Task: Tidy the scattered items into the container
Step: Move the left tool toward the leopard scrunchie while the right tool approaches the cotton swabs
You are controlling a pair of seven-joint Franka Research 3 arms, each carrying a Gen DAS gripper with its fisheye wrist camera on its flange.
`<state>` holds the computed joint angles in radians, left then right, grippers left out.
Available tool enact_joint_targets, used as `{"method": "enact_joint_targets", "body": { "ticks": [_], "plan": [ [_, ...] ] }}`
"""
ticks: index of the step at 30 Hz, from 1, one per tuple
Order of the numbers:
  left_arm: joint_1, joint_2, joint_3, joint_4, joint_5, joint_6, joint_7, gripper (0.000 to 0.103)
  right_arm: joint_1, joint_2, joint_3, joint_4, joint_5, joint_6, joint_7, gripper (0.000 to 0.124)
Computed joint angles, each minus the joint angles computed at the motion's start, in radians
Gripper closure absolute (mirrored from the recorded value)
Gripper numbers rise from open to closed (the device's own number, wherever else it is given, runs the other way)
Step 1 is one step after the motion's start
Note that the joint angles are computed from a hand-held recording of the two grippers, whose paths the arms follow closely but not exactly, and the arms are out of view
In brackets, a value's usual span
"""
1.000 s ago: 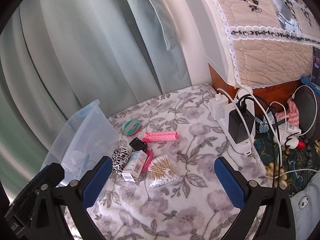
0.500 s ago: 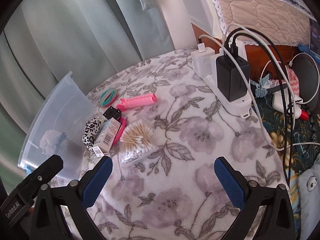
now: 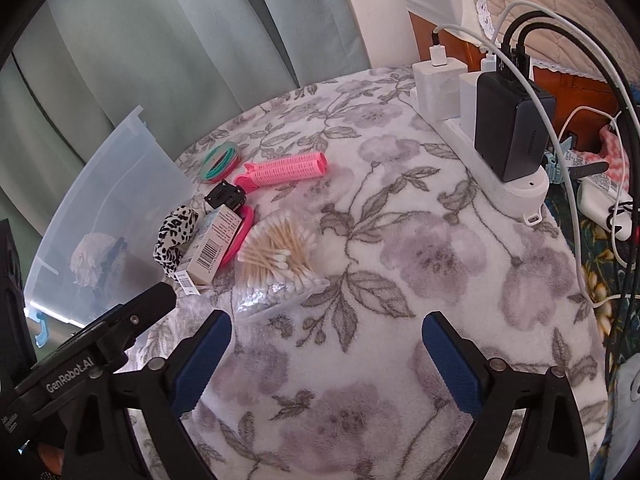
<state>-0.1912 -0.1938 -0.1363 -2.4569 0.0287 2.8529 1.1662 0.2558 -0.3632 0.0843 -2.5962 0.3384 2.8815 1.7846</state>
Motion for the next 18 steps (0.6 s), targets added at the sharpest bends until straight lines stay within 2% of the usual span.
{"method": "enact_joint_targets", "body": {
  "ticks": [3, 8, 12, 14, 16, 18],
  "plan": [
    [-0.022, 0.034, 0.018, 0.023, -0.06, -0.006, 0.053, 0.0, 0.013, 0.009, -0.018, 0.005, 0.02, -0.003, -0.023, 0.027],
    [-0.017, 0.089, 0.008, 0.078, -0.12, -0.037, 0.09, 0.0, 0.023, 0.025, -0.03, 0.021, 0.041, -0.006, -0.063, 0.027],
    [0.021, 0.12, -0.025, 0.11, -0.007, -0.057, -0.003, 0.0, 0.024, 0.043, -0.033, 0.038, 0.053, -0.015, -0.087, 0.028],
    [0.028, 0.133, -0.031, 0.122, 0.03, -0.058, -0.019, 0.003, 0.026, 0.055, -0.037, 0.049, 0.061, -0.021, -0.102, 0.028],
    [0.031, 0.144, -0.03, 0.131, 0.022, -0.057, -0.012, 0.014, 0.027, 0.071, -0.04, 0.061, 0.069, -0.027, -0.117, 0.03],
    [0.035, 0.159, -0.03, 0.147, 0.013, -0.066, -0.007, 0.02, 0.028, 0.087, -0.042, 0.075, 0.078, -0.038, -0.131, 0.031]
  ]
}}
